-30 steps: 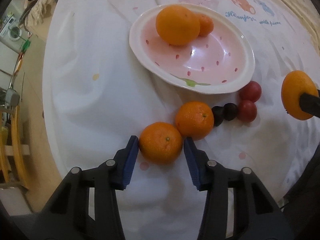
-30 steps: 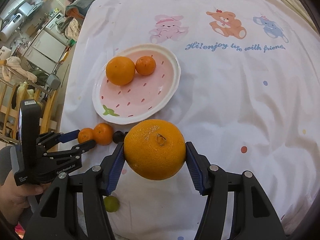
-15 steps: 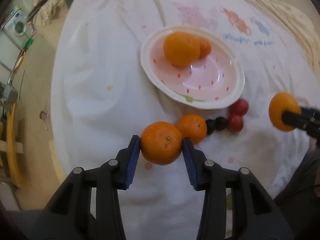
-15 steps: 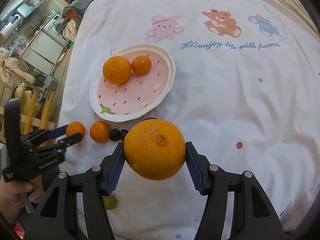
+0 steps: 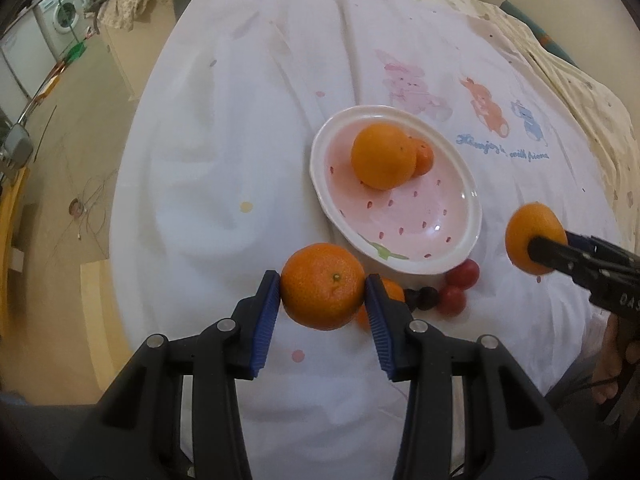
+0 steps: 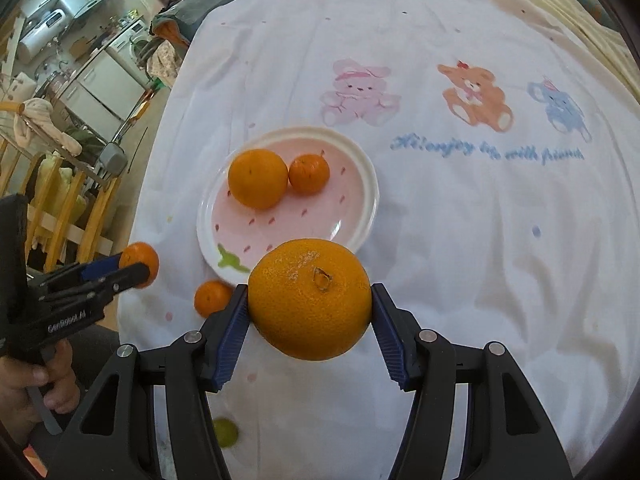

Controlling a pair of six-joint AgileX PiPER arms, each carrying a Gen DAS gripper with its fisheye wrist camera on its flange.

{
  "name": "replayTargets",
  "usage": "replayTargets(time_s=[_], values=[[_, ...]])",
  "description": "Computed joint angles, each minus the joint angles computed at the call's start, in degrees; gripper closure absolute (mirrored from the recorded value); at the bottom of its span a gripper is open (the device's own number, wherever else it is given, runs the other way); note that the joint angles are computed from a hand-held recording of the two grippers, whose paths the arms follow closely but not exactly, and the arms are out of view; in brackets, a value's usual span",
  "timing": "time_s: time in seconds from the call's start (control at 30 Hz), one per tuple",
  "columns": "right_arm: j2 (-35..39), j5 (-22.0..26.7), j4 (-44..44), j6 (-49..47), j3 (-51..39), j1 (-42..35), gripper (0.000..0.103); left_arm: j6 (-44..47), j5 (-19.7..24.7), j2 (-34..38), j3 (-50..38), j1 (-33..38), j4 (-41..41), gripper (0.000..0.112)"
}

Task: Organize fruits
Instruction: 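Place the large orange in the pink plate and open the right tool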

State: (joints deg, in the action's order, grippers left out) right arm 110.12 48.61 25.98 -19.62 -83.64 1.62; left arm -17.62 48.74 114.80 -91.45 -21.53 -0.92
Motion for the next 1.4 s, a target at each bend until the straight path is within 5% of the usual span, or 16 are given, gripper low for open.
replayTargets(time_s=[0.37,0.6,0.83,0.97,1.07,1.4], values=[[14.13,1.20,-3.03,-1.13,-15.36,3.99,0.042,-1.03,2.01,3.05,-4.04,0.56,-0.50,0.073],[18.66,-2.23,-6.30,-2.01,-18.18,5.85,0.042,-1.96,3.71,4.66,-5.96,0.11,0.90,0.073],[18.21,-6.02,-9.47,-3.31,-15.73,7.34,0.041,-1.49,4.48,5.27,-6.69,0.34,0.03,0.073],[18.41,-6.41,-11.21,-2.91,-15.36,7.83,0.028,-1.49,4.54,5.40,-6.71,0.86,-0.67,0.073],[18.11,-6.61,-7.78,-5.71,-14.18,7.36,0.019,-1.26,4.57,5.50,-6.51,1.35,-1.55,0.073],[12.77,-1.52,2.23,-6.49,-13.34,2.61,0.018,-1.72,3.58,4.24,-5.21,2.93,-3.35,0.073]])
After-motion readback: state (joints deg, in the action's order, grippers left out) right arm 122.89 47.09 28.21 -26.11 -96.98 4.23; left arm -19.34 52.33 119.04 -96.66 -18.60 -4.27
